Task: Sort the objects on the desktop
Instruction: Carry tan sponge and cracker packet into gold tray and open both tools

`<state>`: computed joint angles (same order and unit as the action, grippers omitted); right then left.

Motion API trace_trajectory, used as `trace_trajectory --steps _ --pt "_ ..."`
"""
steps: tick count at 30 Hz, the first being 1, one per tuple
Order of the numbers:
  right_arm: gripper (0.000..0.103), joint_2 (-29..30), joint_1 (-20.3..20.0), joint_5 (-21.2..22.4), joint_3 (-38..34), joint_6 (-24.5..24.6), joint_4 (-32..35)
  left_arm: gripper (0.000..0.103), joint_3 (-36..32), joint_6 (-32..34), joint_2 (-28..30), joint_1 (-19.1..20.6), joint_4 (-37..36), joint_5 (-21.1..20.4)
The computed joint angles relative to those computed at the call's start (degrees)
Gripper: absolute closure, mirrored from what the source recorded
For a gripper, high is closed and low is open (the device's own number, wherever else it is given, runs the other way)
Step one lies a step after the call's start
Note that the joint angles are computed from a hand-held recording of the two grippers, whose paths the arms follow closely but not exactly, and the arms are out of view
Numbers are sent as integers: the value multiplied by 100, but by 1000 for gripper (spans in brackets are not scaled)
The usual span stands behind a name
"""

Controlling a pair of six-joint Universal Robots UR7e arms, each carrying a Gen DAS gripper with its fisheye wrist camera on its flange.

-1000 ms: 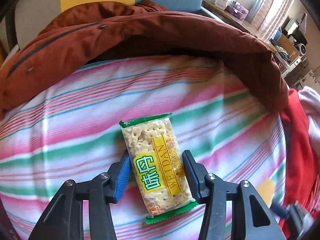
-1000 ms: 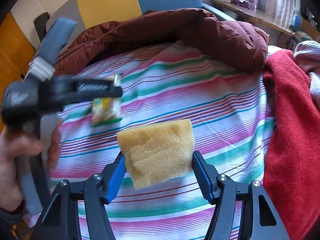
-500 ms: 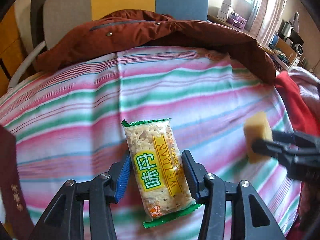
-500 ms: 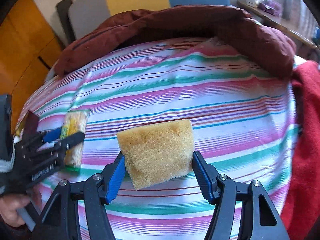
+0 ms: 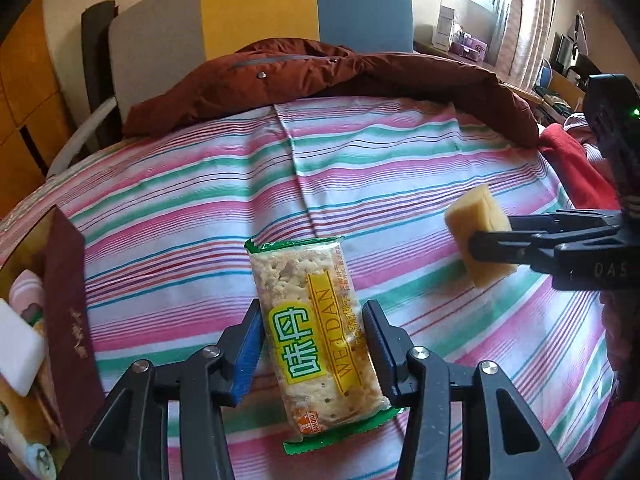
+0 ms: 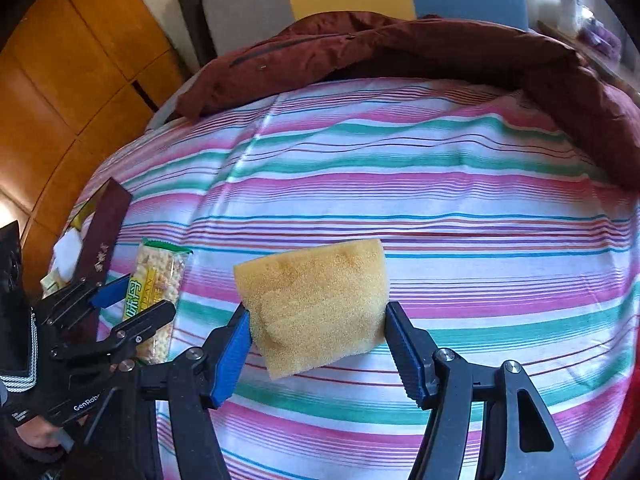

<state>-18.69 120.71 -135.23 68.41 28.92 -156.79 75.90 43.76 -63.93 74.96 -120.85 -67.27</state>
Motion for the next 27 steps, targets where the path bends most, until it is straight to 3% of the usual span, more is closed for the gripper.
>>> trace_trajectory --steps 6,17,27 --pt "38 335 65 59 -524 -231 373 55 -58 65 -107 53 -32 -72" --pt "37 536 124 66 -835 -369 597 55 -267 135 -299 102 -91 -315" --pt "39 788 191 -268 -1321 -102 1146 55 -736 78 -363 209 102 -533"
